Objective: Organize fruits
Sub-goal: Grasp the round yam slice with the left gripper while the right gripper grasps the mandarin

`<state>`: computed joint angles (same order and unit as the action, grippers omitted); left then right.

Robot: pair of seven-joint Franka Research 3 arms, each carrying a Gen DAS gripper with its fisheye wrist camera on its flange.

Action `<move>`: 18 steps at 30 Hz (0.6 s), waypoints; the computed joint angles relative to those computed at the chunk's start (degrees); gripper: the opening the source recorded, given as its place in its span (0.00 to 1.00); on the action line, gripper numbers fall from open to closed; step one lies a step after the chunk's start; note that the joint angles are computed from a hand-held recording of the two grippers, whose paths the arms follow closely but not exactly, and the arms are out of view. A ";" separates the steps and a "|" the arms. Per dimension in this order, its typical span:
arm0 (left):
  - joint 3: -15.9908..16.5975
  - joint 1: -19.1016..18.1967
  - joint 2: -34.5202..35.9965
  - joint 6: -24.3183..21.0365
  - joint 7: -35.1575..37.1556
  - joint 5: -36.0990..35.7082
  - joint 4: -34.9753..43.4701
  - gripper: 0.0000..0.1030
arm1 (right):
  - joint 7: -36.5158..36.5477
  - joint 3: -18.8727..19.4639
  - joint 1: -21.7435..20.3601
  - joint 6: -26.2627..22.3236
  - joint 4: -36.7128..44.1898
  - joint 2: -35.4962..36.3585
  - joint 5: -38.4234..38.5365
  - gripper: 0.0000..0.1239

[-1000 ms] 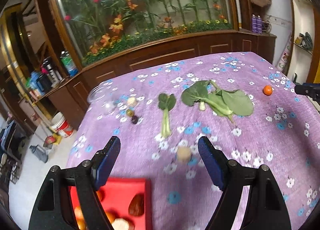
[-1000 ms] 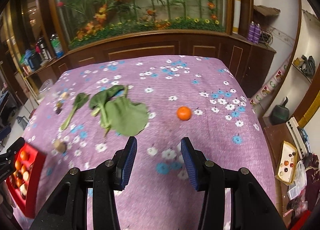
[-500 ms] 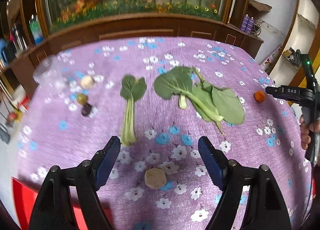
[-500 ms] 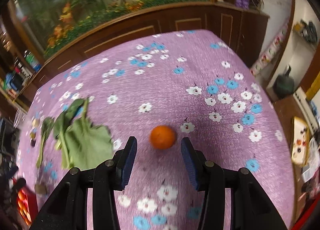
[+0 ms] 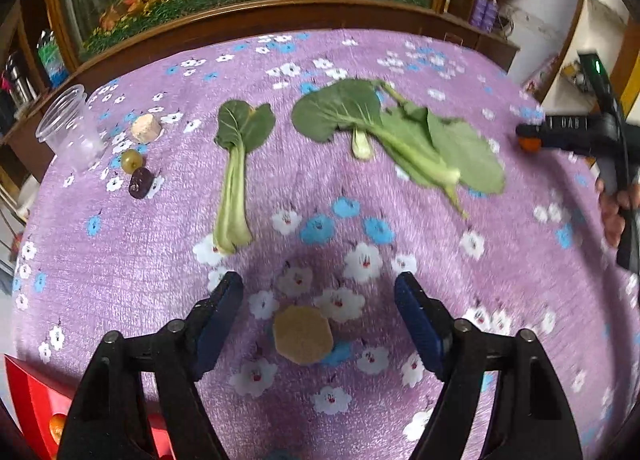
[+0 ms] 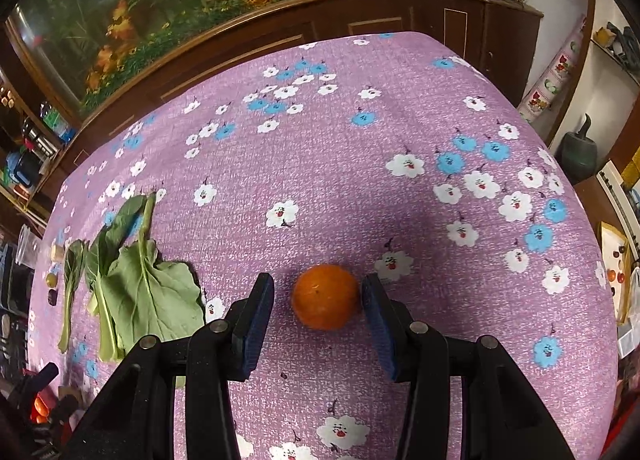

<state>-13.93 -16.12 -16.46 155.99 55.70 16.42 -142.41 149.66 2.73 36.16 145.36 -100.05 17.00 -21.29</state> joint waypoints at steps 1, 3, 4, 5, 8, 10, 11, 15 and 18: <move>-0.44 0.06 0.30 -0.76 -0.15 0.57 0.18 0.62 | 0.07 -0.11 0.19 -0.36 0.27 0.19 -0.44 0.39; -0.73 0.02 0.85 -1.86 -0.32 1.01 0.48 0.47 | -0.08 -0.06 0.22 -0.71 0.45 0.41 -0.44 0.39; -0.68 -0.03 0.76 -1.39 -0.44 1.10 0.21 0.42 | -0.24 0.00 0.25 -1.04 0.57 0.55 -0.35 0.39; -1.12 0.35 0.59 -1.35 -1.34 2.12 0.09 0.37 | -0.11 -0.11 0.46 -1.38 0.67 0.62 -0.73 0.39; -1.60 0.85 0.21 -1.50 -3.01 4.20 -0.14 0.24 | 0.73 -0.59 1.41 -3.14 1.34 0.87 -3.11 0.35; -1.53 0.78 -0.22 -1.22 -3.58 4.57 -0.59 0.24 | 0.93 -0.58 1.58 -4.01 1.58 0.91 -4.02 0.29; -1.47 0.67 -0.31 -1.16 -3.67 4.60 -0.66 0.24 | 0.90 -0.37 1.34 -3.50 1.12 0.64 -3.73 0.29; -1.48 0.14 -1.76 -1.10 -4.03 4.60 -1.46 0.24 | 2.03 -0.06 1.52 -2.82 -0.24 -0.51 -4.65 0.29; -1.38 -0.41 -3.43 -1.00 -4.14 4.05 -2.24 0.24 | 2.65 0.47 1.86 -2.95 -0.98 -1.48 -5.77 0.29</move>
